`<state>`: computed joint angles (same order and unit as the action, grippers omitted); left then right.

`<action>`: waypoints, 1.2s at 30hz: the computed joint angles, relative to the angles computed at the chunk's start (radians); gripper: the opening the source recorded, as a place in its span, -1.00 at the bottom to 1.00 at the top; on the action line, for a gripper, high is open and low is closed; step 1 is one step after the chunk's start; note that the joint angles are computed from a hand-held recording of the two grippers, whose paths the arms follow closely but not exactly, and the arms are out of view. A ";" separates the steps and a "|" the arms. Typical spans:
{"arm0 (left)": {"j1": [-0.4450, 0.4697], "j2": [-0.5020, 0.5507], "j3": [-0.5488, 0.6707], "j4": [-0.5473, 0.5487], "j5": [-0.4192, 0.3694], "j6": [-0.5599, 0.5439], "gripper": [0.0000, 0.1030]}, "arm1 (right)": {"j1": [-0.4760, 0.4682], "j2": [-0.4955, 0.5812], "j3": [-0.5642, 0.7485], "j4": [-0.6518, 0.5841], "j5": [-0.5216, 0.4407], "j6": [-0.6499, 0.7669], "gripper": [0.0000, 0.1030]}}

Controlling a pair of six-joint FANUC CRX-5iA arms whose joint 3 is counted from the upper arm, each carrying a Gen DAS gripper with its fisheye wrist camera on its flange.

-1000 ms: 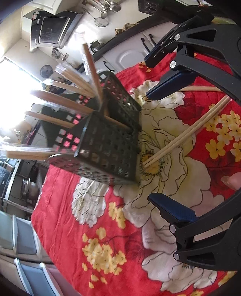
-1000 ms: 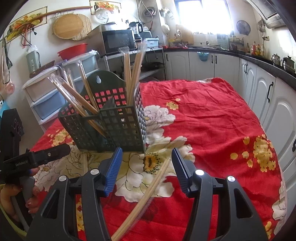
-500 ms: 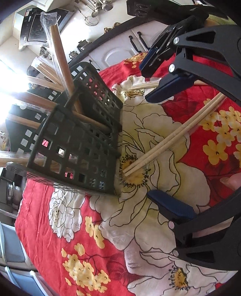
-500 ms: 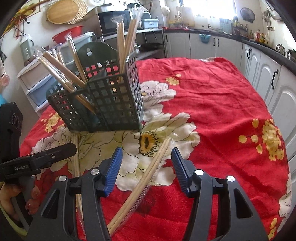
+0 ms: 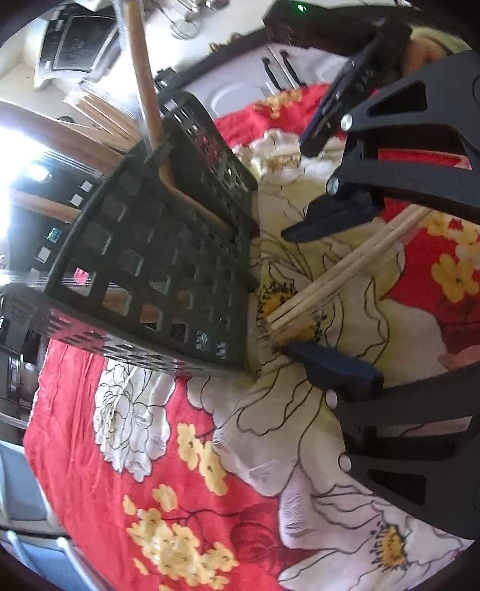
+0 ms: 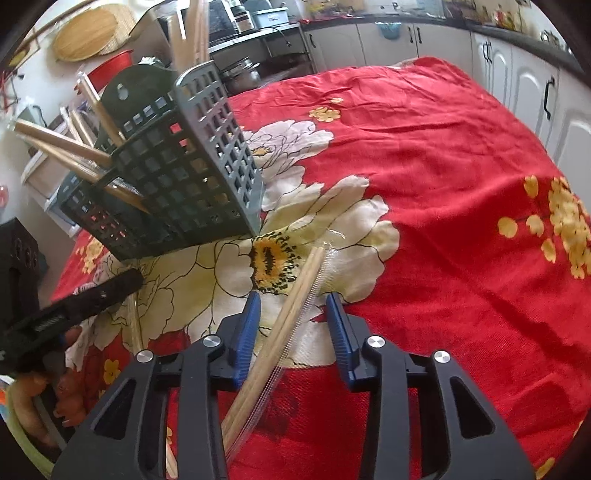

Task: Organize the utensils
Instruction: 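Close the right gripper on the last chopsticks while the left gripper closes on one, then lift the held chopsticks above the caddy with the right tool while the left tool lifts too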

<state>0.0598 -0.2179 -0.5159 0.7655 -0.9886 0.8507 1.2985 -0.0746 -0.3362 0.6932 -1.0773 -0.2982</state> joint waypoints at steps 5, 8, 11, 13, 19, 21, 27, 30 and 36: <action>-0.002 -0.005 0.017 -0.064 0.023 0.028 -0.53 | -0.006 -0.014 -0.022 0.008 0.032 -0.035 -0.39; 0.000 -0.003 0.016 -0.062 0.023 0.026 -0.61 | -0.009 -0.023 -0.034 0.011 0.043 -0.058 -0.49; 0.019 0.000 0.009 -0.039 0.010 0.009 -0.67 | -0.012 -0.032 -0.045 0.013 0.053 -0.081 -0.64; 0.036 0.006 0.004 -0.014 -0.008 -0.004 -0.71 | -0.015 -0.041 -0.056 0.017 0.066 -0.098 -0.69; 0.087 0.040 -0.003 0.068 -0.086 -0.035 -0.77 | -0.022 -0.059 -0.082 0.034 0.099 -0.146 -0.77; 0.112 0.053 -0.005 0.098 -0.122 -0.042 -0.79 | -0.018 -0.065 -0.088 0.045 0.103 -0.165 -0.78; 0.164 0.035 -0.027 0.157 -0.177 -0.074 -0.83 | 0.007 -0.069 -0.083 0.088 0.079 -0.177 -0.80; 0.172 0.011 -0.039 0.187 -0.188 -0.095 -0.85 | 0.026 -0.067 -0.072 0.126 0.050 -0.172 -0.82; 0.212 -0.038 -0.043 0.244 -0.214 -0.142 -0.89 | 0.073 -0.056 -0.033 0.196 -0.040 -0.155 -0.86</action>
<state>0.2715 -0.2559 -0.5592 1.0091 -1.2025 0.7086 1.3712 -0.1307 -0.3694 0.8888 -1.1169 -0.4529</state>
